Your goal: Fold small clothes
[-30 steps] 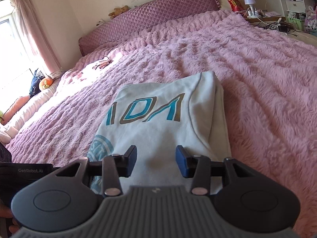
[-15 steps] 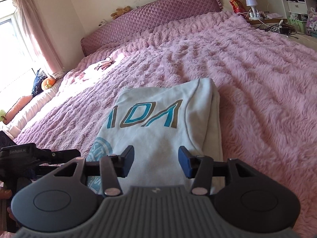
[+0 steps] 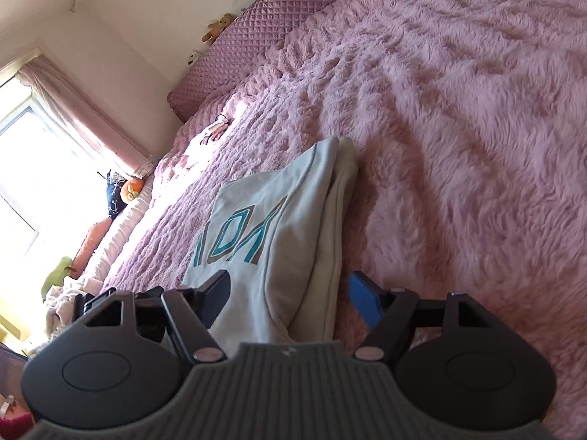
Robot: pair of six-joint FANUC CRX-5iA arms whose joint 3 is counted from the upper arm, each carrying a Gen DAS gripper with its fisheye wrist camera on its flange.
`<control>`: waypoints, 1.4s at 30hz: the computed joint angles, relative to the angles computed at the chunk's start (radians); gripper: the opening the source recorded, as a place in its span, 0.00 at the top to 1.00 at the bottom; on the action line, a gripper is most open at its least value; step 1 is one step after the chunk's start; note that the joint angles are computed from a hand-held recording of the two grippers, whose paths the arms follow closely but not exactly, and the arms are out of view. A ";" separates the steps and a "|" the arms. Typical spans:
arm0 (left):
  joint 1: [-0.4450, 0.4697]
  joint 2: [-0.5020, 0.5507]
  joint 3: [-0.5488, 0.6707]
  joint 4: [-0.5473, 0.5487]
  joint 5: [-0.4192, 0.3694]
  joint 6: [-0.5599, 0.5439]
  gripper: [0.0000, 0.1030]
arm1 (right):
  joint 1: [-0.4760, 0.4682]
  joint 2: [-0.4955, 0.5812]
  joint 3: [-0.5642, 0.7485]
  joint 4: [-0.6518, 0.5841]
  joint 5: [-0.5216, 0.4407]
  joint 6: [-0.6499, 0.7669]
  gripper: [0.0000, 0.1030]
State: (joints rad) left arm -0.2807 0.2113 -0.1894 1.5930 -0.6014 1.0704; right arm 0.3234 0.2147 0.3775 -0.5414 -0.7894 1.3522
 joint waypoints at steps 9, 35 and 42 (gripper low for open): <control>-0.013 0.116 0.089 0.093 -0.080 -0.040 0.42 | -0.118 0.129 0.102 -0.393 -0.057 0.106 0.27; 0.017 0.144 0.361 -0.400 -0.114 0.244 0.71 | 0.067 0.196 0.287 0.091 -0.079 -0.223 0.79; 0.054 0.039 0.345 -0.460 -0.131 0.270 0.71 | 0.135 0.178 0.367 0.157 -0.114 -0.236 0.79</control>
